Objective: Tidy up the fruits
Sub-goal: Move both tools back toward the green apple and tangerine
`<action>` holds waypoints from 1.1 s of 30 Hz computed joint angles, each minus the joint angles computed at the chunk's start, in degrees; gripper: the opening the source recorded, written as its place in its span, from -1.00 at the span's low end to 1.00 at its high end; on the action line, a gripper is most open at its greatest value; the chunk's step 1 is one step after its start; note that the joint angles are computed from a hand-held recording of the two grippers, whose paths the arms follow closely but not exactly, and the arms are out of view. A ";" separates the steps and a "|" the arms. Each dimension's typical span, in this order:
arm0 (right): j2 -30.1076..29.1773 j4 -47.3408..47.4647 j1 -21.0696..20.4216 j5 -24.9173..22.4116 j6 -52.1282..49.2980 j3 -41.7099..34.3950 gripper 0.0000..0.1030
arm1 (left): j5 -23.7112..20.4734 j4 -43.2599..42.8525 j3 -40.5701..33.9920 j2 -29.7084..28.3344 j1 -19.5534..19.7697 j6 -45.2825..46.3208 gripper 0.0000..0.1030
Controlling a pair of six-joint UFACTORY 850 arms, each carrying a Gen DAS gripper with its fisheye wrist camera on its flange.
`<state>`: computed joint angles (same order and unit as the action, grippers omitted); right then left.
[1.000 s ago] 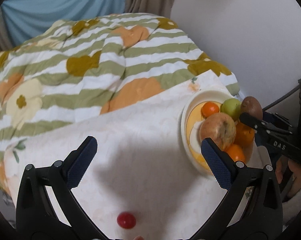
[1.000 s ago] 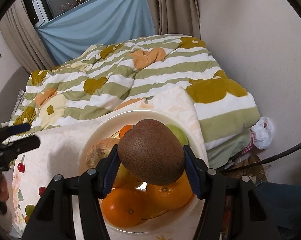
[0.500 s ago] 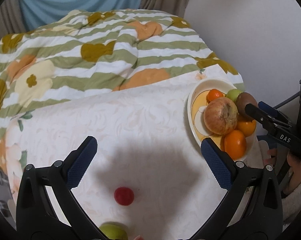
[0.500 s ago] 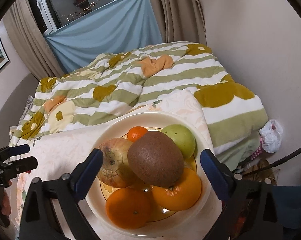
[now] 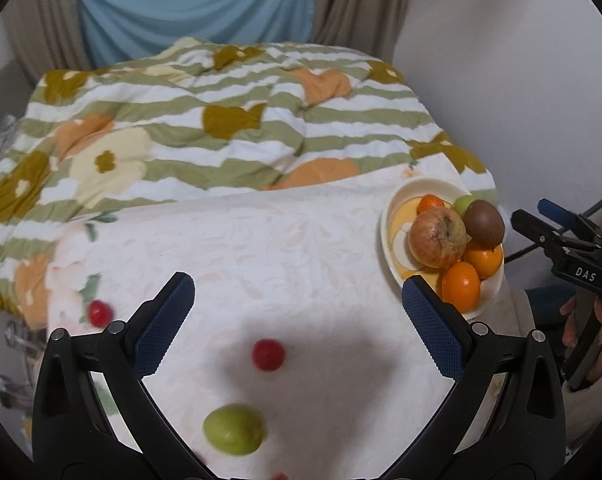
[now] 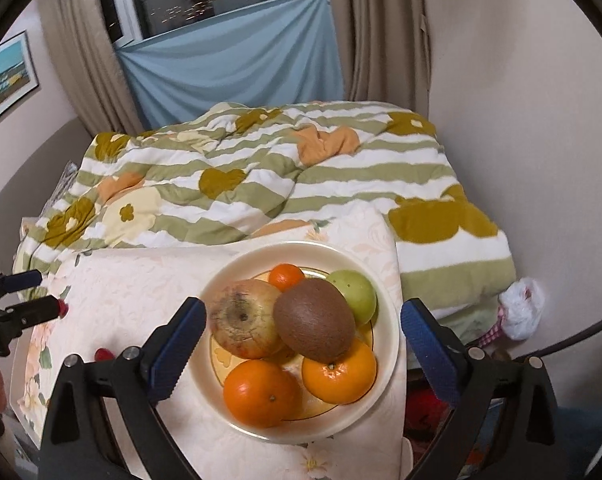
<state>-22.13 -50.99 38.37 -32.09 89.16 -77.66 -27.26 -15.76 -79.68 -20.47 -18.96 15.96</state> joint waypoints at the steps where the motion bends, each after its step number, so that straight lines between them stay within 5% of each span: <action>1: -0.02 0.23 0.40 -0.96 -1.21 -0.82 0.89 | 0.20 0.71 0.50 0.79 0.33 -0.85 1.00; 6: -0.52 0.71 1.95 -3.20 -5.00 -4.30 0.89 | 1.28 6.01 3.53 4.99 2.98 -6.53 1.00; 13: -3.99 0.95 5.28 -6.59 -6.56 -11.22 0.89 | 2.84 3.60 8.05 9.91 9.15 -2.81 1.00; 23: -12.86 3.00 11.51 -12.84 -4.66 -23.36 0.89 | -0.96 -13.36 12.78 12.83 19.02 24.06 1.00; 33: -21.70 8.48 15.44 -16.94 -5.33 -33.40 0.89 | -8.35 -23.23 16.53 10.80 24.61 46.33 1.00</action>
<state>-43.83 -42.51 53.81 -49.03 83.83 -111.05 -35.61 -38.99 -63.15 -9.68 5.65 62.28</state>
